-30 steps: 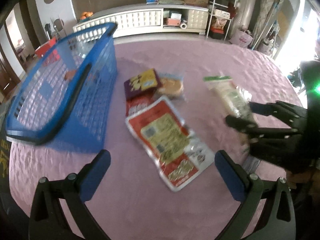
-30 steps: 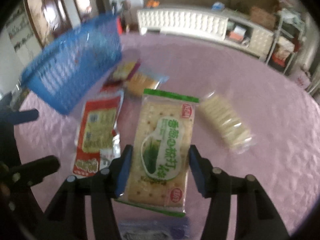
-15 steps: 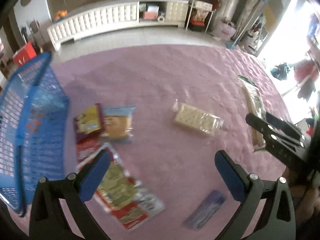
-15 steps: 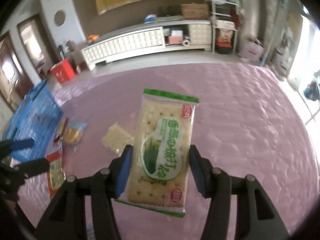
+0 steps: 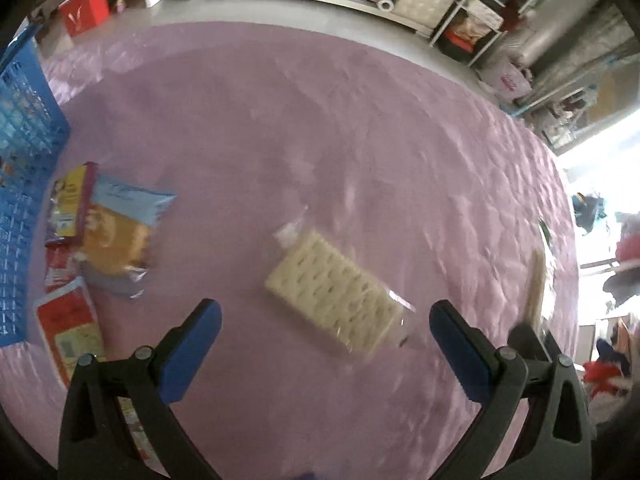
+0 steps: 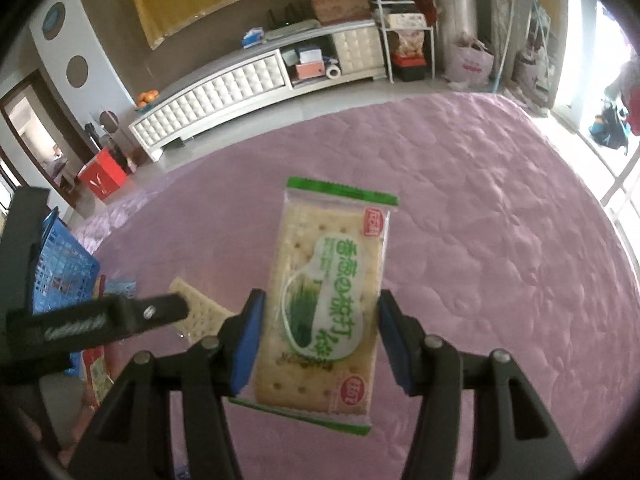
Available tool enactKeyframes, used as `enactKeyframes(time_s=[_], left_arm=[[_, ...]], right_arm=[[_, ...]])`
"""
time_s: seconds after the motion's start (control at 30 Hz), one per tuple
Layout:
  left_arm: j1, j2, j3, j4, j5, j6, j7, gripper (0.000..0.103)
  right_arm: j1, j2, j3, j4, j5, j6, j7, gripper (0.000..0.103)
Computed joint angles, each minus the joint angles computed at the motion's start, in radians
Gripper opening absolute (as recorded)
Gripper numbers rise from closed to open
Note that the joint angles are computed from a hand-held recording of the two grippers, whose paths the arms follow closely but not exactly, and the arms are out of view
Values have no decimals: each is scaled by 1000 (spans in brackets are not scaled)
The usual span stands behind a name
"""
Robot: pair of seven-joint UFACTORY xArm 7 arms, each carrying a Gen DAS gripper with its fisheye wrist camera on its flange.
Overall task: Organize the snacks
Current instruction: 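Grasp the plain cracker pack with the left tool while the right tool lifts the green pack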
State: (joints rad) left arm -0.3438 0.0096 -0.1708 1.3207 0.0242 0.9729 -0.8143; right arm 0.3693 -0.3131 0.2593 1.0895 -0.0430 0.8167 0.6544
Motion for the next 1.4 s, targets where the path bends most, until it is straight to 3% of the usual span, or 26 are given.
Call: enactKeyframes(time_s=[0.27,0.47,0.57,0.7,0.93,1.13,1.4], left_arm=[[-14,93,15,75,57,65,-172,103],[-53,177,14,188,130,178,-166,98],[-65,185,16,212,133,218,-144,83],[-76,183,13,240,132,250,-100,48],[-54,85,7,111,35,153,-26,44],[-43,-70,-15,-34,21,85,31,44],[14,-276,3,-118,-27,94,168,44]], right_arm=[[3,16,-5,12,7,12,-18,60],[6,23,-9,19,18,17,-27,60],[11,32,-11,24,26,28,-41,60],[14,45,-15,34,37,57,-52,60],[19,62,-8,49,24,90,-66,60],[44,85,25,96,-36,129,-71,60],[94,117,46,203,-22,149,-50,60]])
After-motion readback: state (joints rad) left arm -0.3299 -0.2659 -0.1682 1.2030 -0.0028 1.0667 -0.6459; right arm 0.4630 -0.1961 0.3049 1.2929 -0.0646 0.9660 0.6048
